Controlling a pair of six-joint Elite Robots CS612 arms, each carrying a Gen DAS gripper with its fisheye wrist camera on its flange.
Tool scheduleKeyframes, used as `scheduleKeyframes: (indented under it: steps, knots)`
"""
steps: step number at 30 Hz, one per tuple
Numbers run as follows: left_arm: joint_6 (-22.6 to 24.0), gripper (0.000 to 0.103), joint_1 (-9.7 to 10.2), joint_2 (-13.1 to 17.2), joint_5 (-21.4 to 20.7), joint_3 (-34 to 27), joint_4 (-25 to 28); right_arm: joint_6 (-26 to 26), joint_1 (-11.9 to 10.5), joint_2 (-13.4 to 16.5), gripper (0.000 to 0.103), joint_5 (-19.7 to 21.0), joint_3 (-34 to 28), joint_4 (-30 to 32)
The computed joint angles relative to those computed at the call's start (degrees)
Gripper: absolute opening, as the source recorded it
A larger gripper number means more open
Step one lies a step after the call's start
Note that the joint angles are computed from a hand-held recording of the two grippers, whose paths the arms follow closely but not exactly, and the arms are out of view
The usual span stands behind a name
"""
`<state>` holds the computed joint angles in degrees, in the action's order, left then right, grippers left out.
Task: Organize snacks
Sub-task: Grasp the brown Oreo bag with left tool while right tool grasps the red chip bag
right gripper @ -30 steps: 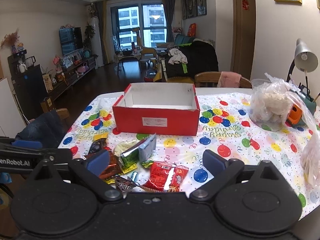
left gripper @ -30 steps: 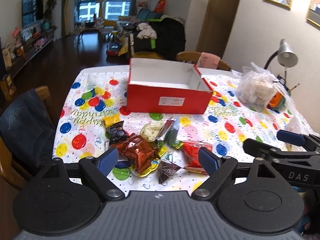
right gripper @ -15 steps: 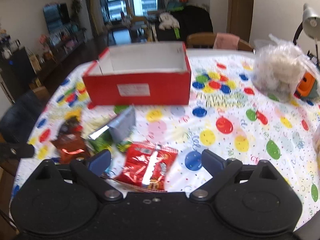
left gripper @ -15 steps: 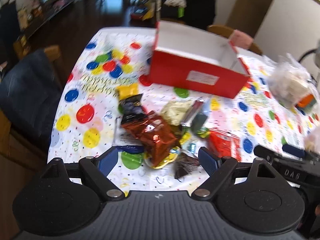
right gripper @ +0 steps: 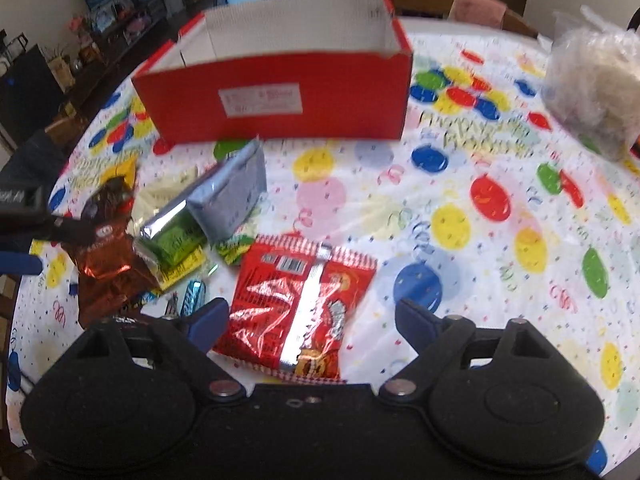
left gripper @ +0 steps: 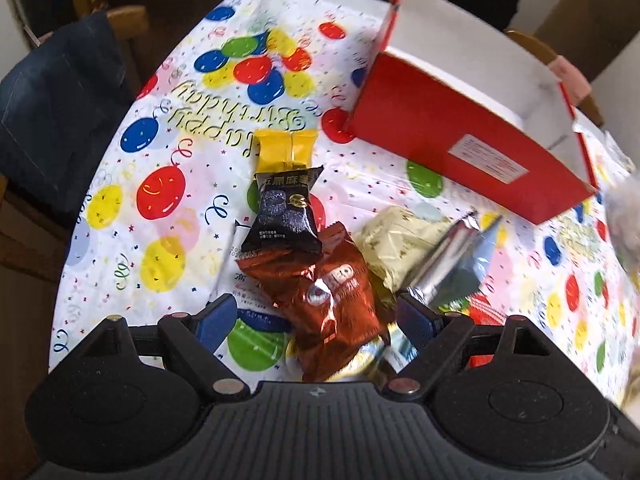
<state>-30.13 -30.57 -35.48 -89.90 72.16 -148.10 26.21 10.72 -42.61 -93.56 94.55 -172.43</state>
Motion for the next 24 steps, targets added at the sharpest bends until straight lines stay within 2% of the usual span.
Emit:
scheduleKeyframes:
  steps: [9,24]
  knots:
    - [-1.8,0.087,-0.47,2.7,1.8,-4.4,5.4,1.0,-0.3,1.3,0.087,0.4,-2.2,3.0]
    - [-1.4,0.087,-0.60,3.7,2.4,-4.9,6.4,-0.1,0.2,3.0,0.089,-0.4,-4.8,4.2]
